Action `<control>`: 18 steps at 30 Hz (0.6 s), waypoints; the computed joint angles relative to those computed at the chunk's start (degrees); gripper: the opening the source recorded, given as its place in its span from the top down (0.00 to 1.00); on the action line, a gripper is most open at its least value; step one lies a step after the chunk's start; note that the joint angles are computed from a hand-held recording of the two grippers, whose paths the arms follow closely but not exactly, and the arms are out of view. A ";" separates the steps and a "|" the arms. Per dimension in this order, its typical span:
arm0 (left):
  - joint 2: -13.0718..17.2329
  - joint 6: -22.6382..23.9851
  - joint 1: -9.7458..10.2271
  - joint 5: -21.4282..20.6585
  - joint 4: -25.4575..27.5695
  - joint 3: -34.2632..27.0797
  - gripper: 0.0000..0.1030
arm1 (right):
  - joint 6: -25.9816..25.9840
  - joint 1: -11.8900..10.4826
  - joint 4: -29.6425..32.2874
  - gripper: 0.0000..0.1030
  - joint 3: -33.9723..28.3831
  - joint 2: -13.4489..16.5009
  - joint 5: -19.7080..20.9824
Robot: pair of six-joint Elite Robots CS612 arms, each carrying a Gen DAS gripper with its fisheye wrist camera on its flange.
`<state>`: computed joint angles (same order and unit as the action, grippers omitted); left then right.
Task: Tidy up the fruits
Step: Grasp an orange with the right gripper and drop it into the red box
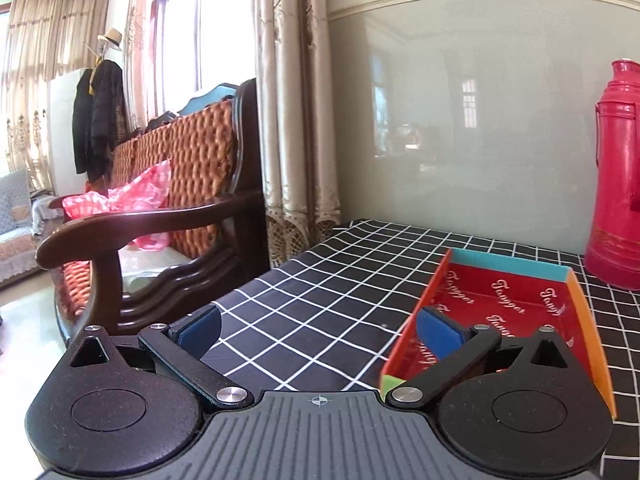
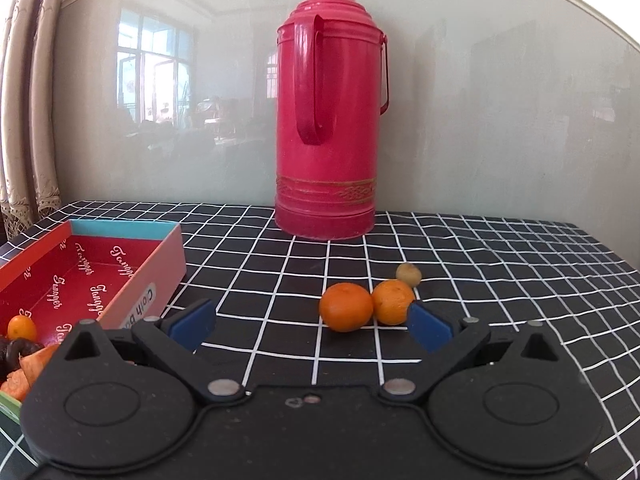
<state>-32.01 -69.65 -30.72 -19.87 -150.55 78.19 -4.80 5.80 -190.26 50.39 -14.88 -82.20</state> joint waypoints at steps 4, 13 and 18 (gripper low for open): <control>-0.64 -3.26 0.32 -0.57 2.41 0.74 0.00 | 0.82 0.01 2.75 0.17 -1.78 0.65 -0.47; -1.26 -8.31 0.93 -1.71 4.65 1.60 0.00 | 4.24 -0.19 15.18 0.40 -8.93 3.05 -0.11; -1.14 -8.43 0.97 -1.51 5.42 1.46 0.00 | 4.91 -0.04 19.63 0.41 -13.17 5.08 -0.62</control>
